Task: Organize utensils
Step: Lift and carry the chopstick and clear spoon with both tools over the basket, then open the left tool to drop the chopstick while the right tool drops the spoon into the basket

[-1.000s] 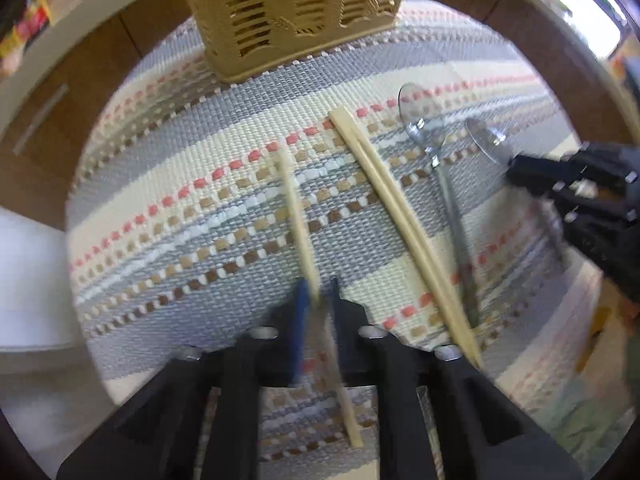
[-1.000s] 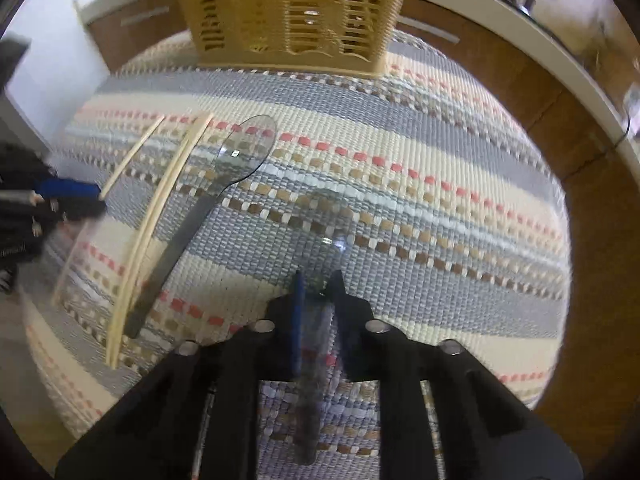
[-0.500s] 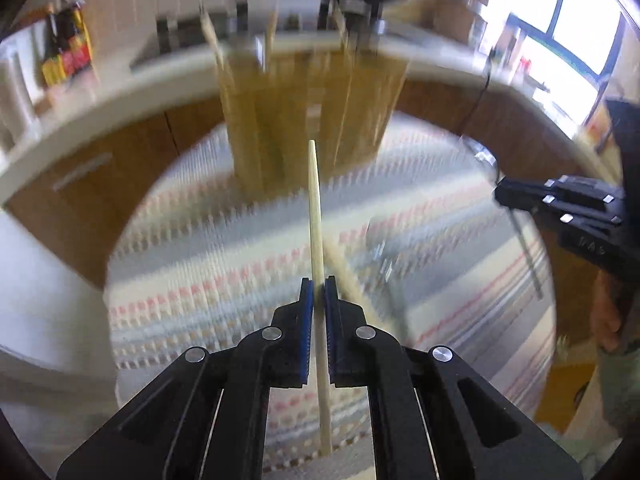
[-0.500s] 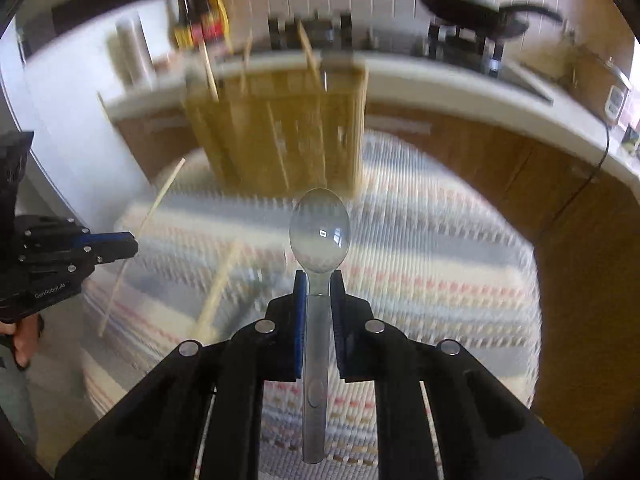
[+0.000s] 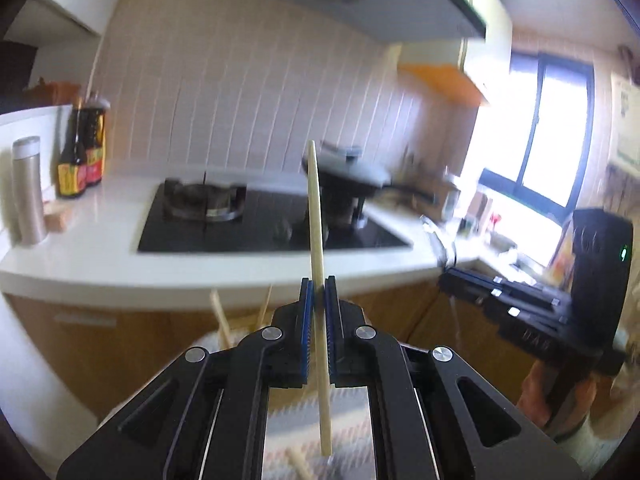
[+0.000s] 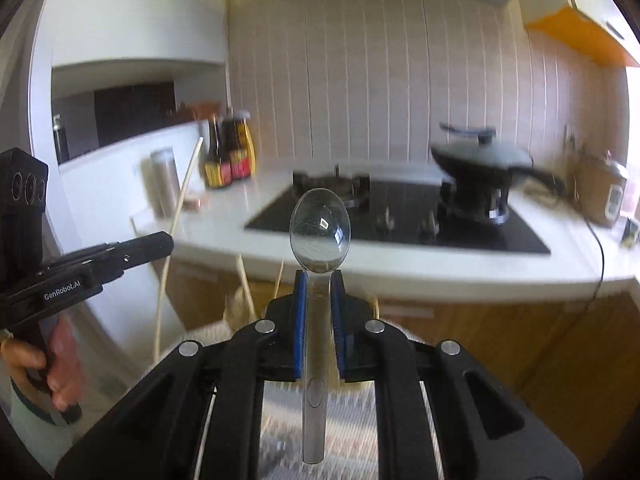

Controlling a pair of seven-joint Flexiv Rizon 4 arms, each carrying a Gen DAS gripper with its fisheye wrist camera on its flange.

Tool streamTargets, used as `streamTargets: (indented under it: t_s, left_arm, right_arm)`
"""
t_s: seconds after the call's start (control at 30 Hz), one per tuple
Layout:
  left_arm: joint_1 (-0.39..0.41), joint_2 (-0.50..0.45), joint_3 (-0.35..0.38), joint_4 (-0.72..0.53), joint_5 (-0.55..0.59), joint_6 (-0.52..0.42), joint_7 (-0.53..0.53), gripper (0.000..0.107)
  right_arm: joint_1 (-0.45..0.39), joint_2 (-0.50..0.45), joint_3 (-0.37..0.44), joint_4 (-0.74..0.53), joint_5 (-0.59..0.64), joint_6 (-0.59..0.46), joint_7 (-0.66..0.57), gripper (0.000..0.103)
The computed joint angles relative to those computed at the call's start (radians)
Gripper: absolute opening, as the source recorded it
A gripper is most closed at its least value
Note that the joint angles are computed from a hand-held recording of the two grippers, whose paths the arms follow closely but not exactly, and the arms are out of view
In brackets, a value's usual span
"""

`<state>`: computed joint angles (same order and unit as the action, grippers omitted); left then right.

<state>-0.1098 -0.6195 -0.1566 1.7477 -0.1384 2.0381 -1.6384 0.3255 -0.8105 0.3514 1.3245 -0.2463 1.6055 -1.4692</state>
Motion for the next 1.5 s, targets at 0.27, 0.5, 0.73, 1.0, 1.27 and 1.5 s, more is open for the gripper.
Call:
streamTargets:
  t_s: [0.27,0.5,0.73,1.0,1.27,1.5]
  left_arm:
    - [-0.073,-0.173,0.082,-0.211,-0.11,0.063,0.062,0.004]
    - [-0.106,-0.324,0.114,-0.347,-0.212,0.177,0.148,0.004]
    - [-0.117,-0.386,0.106,-0.394,-0.291,0.243,0.259,0.004]
    - [-0.109,-0.417,0.077,-0.409,-0.316,0.269,0.32,0.004]
    - [-0.071,-0.428,0.04,-0.391,-0.232,0.309,0.275,0.004]
    - [-0.064,-0.435,0.04,-0.372,-0.198,0.358,0.259,0.007]
  right_arm:
    - [-0.012,-0.219,0.134,-0.321,-0.006,-0.046,-0.1,0.01]
    - [0.026,-0.389,0.216,-0.569,0.041,-0.08,-0.215,0.01]
    - [0.061,-0.483,0.265,-0.726,0.114,-0.13,-0.308,0.01]
    - [0.114,-0.532,0.179,-0.832,0.197,-0.146,-0.322,0.01]
    - [0.138,-0.542,0.113,-0.843,0.285,-0.122,-0.385,0.01]
    - [0.103,-0.509,0.168,-0.737,0.32,-0.04,-0.474,0.01]
